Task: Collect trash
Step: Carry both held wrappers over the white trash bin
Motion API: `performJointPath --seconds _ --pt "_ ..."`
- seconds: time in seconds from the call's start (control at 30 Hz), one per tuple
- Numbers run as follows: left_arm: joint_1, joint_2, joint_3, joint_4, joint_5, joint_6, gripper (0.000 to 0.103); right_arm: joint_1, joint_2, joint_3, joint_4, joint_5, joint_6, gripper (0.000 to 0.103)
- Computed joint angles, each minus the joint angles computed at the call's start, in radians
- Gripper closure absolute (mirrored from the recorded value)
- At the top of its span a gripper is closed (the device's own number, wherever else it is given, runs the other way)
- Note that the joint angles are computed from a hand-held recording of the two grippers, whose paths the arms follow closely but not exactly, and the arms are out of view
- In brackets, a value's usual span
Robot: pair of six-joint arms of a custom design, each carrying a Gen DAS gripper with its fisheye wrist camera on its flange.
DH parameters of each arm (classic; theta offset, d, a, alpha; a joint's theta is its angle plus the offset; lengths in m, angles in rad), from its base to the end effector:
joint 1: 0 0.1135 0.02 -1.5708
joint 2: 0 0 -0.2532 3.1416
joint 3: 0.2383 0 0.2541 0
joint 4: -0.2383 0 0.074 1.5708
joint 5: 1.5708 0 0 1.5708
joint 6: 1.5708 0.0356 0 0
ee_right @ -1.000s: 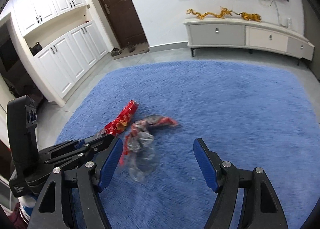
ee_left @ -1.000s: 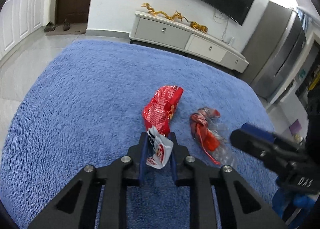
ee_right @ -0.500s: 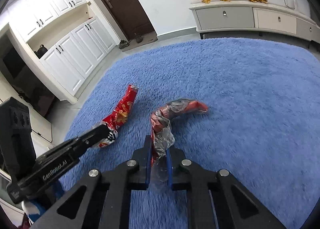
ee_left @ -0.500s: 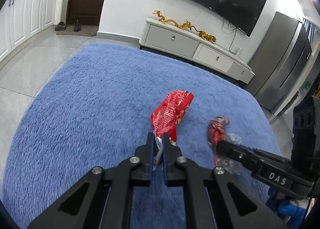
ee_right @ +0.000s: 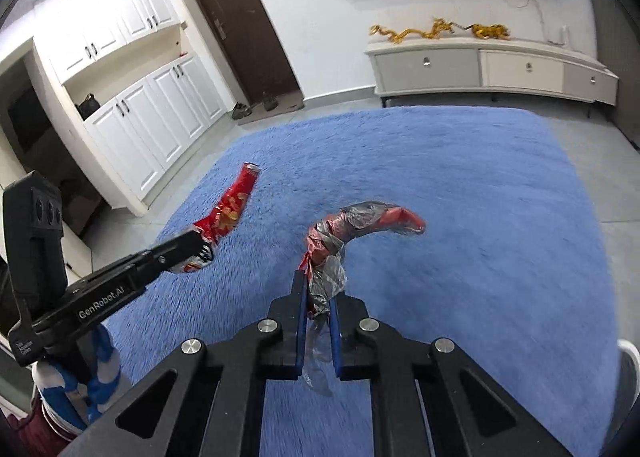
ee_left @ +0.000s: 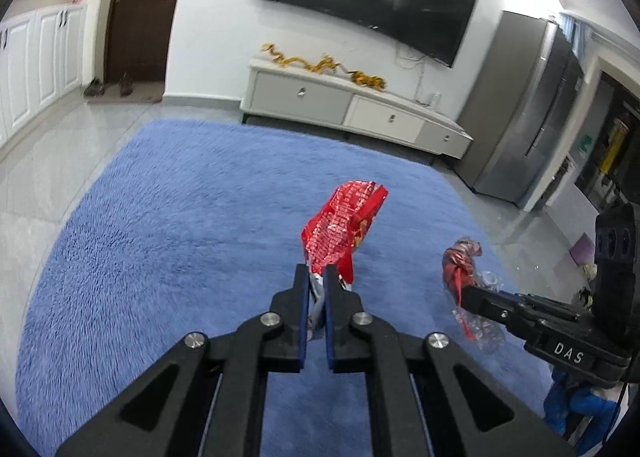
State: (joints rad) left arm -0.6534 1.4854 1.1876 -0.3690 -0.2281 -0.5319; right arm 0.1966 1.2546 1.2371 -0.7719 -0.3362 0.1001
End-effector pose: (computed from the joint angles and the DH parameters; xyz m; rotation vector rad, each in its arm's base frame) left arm 0.2728 -0.1987 0.2835 0.0117 2.2465 -0.3952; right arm 0.2576 0.0633 0.3334 -0.2789 2.3523 0.5405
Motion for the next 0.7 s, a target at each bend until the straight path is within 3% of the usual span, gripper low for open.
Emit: performJointPath --seconds 0.3,0.7 --pt "-0.275 -0.057 0.083 -0.103 -0.24 -0.014 0.097 -0.218 -0.301 -0.066 -0.199 -0.024 -0.1 0.094" --pt "-0.466 0.098 0.337 -0.214 -0.384 0.009 0.097 -0.764 -0.389 -0.077 -0.38 -0.313 -0.381 0.094"
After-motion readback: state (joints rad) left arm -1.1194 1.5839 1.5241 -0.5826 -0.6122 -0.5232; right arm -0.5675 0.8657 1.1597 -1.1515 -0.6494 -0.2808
